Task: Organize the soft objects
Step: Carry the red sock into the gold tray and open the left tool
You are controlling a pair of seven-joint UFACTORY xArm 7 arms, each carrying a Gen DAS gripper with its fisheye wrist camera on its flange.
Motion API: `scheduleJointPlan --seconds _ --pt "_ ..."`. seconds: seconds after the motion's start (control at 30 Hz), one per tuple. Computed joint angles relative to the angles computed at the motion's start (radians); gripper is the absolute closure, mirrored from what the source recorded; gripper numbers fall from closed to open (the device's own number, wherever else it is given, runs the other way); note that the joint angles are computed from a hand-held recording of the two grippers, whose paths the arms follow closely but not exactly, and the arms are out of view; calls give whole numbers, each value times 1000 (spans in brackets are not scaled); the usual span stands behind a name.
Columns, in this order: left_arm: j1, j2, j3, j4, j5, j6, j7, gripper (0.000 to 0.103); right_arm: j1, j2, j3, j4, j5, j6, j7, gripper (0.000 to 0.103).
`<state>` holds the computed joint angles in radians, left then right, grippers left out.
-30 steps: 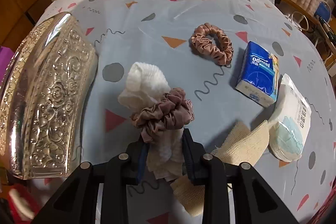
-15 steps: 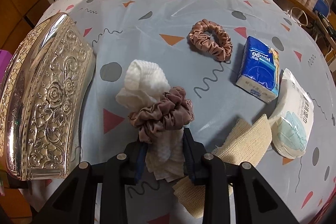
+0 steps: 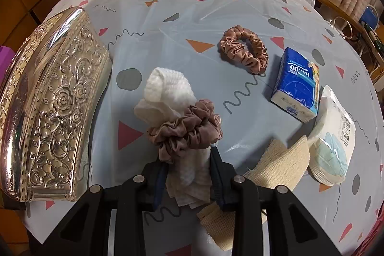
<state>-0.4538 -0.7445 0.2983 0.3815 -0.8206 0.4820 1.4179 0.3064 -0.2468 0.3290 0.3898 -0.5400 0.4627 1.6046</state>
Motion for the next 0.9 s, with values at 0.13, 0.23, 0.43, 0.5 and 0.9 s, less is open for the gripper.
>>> scheduleJointPlan --seconds 0.13,0.23,0.43,0.5,0.9 --pt "5 109 50 75 -48 -52 19 82 4 14 4 16 -9 17 0 70" --pt "24 183 81 126 -97 -72 58 82 9 26 3 27 -18 24 7 70" --pt "102 304 133 214 -206 -68 162 82 19 23 -6 24 -18 23 7 69" --pt "127 330 146 234 -244 -66 202 82 19 21 -7 20 -21 20 5 69" --pt "315 461 190 279 -409 -15 376 82 41 58 2 57 -78 74 31 68"
